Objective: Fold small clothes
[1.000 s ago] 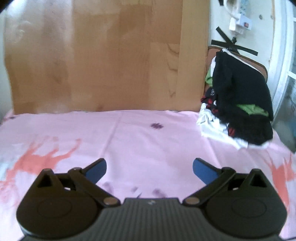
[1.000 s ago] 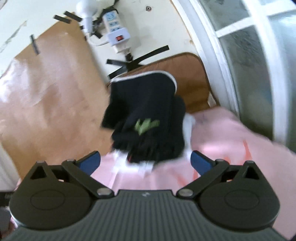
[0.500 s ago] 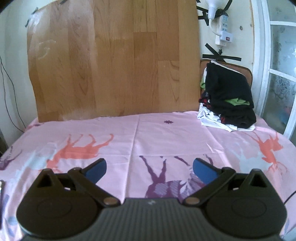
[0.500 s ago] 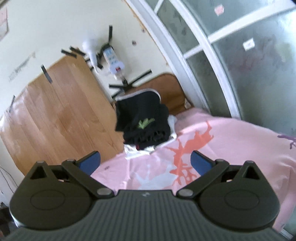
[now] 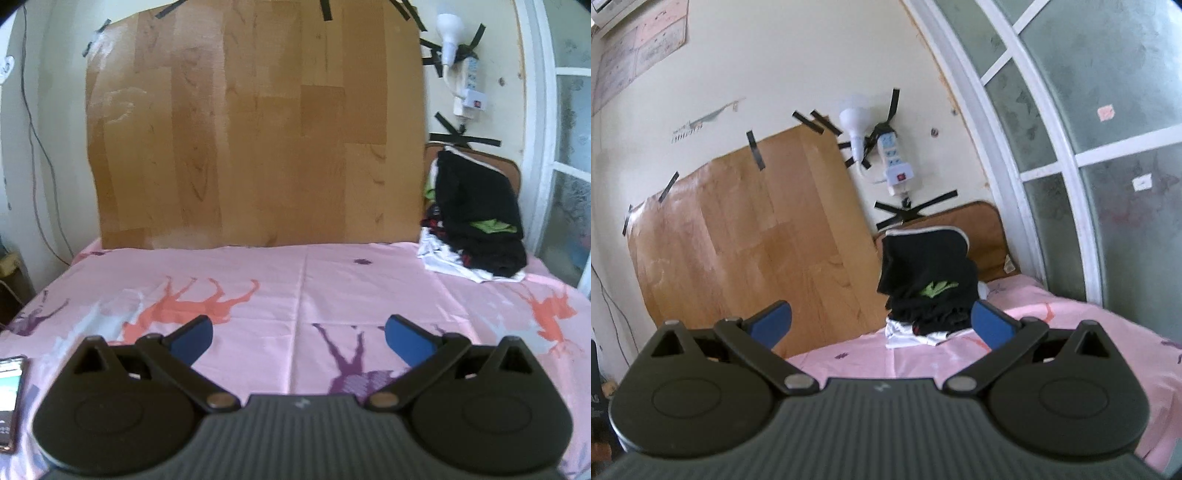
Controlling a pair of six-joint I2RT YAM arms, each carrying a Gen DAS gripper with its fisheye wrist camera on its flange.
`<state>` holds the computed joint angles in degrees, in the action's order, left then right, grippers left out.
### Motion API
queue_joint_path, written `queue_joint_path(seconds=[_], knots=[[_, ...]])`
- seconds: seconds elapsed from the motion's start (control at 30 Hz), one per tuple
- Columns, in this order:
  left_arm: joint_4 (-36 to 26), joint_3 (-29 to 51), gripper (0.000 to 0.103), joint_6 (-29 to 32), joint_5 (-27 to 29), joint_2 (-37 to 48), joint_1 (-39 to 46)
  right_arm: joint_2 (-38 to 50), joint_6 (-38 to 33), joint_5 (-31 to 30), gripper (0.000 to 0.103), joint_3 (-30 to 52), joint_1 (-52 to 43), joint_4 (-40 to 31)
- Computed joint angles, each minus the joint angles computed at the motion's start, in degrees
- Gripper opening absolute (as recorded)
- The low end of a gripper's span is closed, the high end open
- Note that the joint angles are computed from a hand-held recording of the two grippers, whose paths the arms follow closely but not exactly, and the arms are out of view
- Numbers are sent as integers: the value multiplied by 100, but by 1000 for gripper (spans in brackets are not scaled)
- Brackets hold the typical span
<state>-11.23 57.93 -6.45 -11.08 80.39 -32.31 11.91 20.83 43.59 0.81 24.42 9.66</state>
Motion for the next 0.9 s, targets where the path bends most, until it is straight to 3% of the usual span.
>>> queue_joint_path(seconds=[0.23, 0.47, 0.9], knots=[[88, -5, 103, 138, -318, 115, 40, 466, 557, -578, 103, 15, -459, 13], [-16, 127, 103, 339, -687, 323, -156, 734, 858, -788, 103, 38, -754, 75], [-365, 364, 103, 386, -283, 579, -330, 1208, 1328, -1475, 103, -33, -1428, 196]])
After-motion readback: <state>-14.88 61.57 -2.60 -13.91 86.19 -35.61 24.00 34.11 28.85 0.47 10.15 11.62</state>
